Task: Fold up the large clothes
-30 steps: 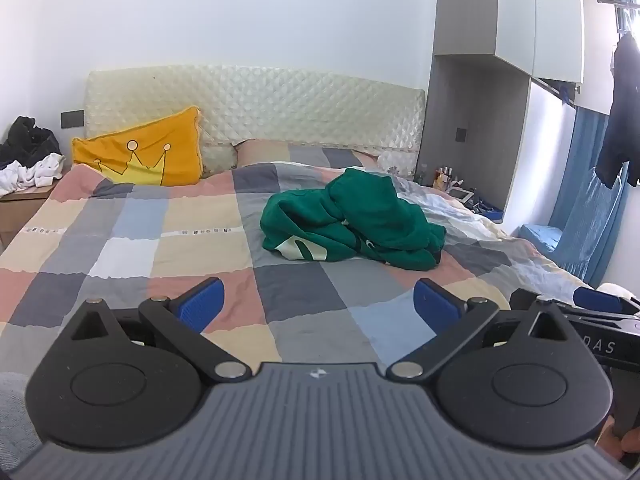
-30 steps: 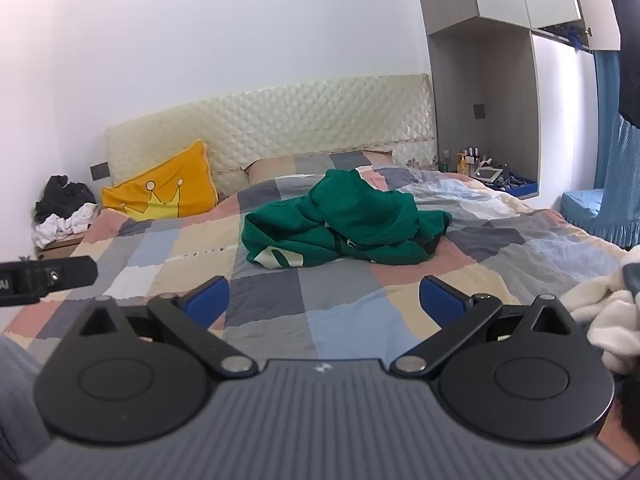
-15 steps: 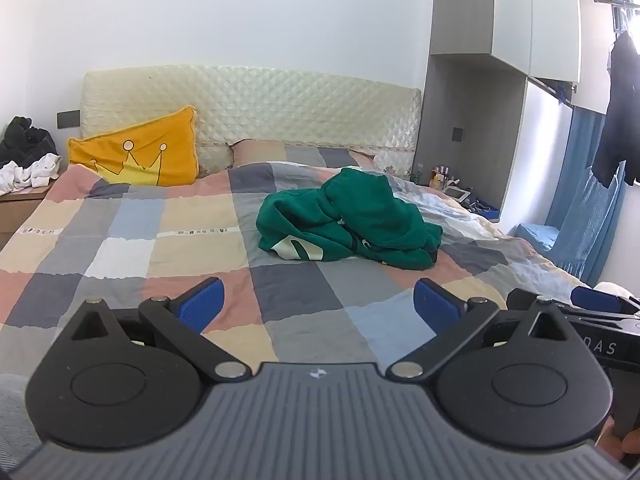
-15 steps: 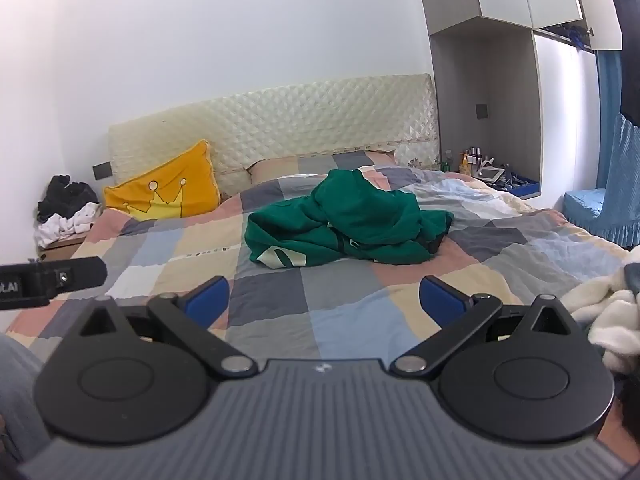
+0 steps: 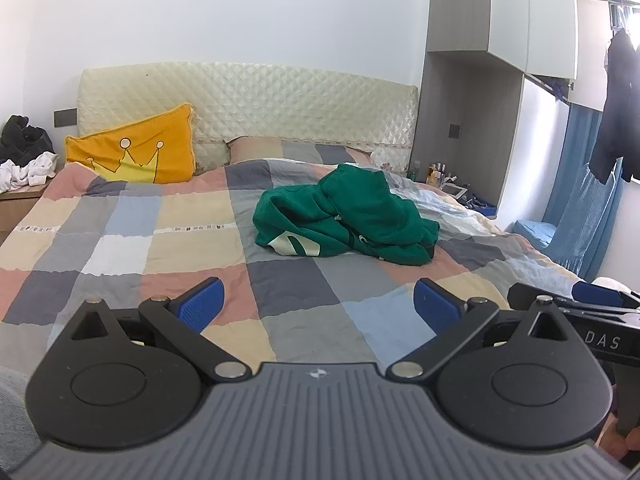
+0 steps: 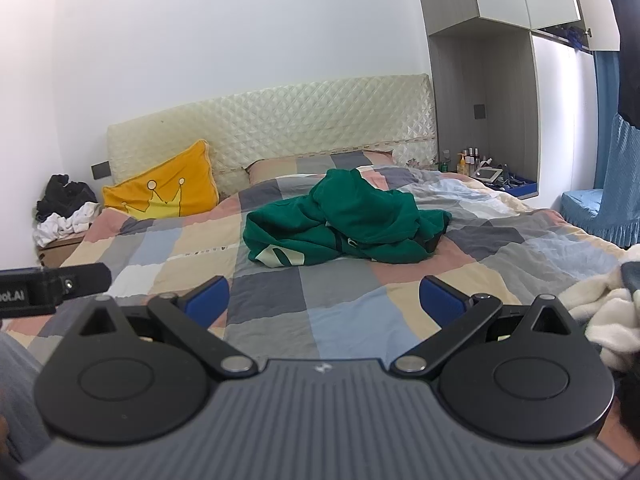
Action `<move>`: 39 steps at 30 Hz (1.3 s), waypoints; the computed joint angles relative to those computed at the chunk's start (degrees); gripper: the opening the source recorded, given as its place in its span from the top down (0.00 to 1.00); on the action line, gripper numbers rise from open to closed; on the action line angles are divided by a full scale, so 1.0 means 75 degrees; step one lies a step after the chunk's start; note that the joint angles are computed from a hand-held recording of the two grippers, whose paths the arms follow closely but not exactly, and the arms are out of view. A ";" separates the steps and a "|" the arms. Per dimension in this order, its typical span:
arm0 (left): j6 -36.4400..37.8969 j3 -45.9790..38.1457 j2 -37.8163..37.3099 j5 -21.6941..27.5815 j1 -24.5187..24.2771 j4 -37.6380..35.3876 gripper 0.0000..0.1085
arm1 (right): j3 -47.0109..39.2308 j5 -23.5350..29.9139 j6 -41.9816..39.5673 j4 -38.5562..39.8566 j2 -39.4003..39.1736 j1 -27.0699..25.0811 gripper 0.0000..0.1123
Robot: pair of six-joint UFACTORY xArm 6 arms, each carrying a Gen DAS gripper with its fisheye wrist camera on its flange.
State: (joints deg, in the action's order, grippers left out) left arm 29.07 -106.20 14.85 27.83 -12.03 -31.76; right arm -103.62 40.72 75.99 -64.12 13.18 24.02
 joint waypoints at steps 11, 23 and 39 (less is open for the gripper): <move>0.0150 0.0137 -0.0059 -0.0130 -0.0036 -0.0151 0.06 | 0.0018 0.0016 0.0024 0.0049 -0.0001 0.0015 0.08; 0.0211 0.0161 -0.0062 -0.0035 -0.0022 -0.0193 0.05 | -0.0065 0.0044 0.0032 0.0038 0.0061 0.0023 0.08; 0.0067 -0.0139 0.0223 0.0042 -0.0010 -0.0110 0.05 | -0.0210 0.0072 -0.0122 0.0233 0.0189 -0.0068 0.08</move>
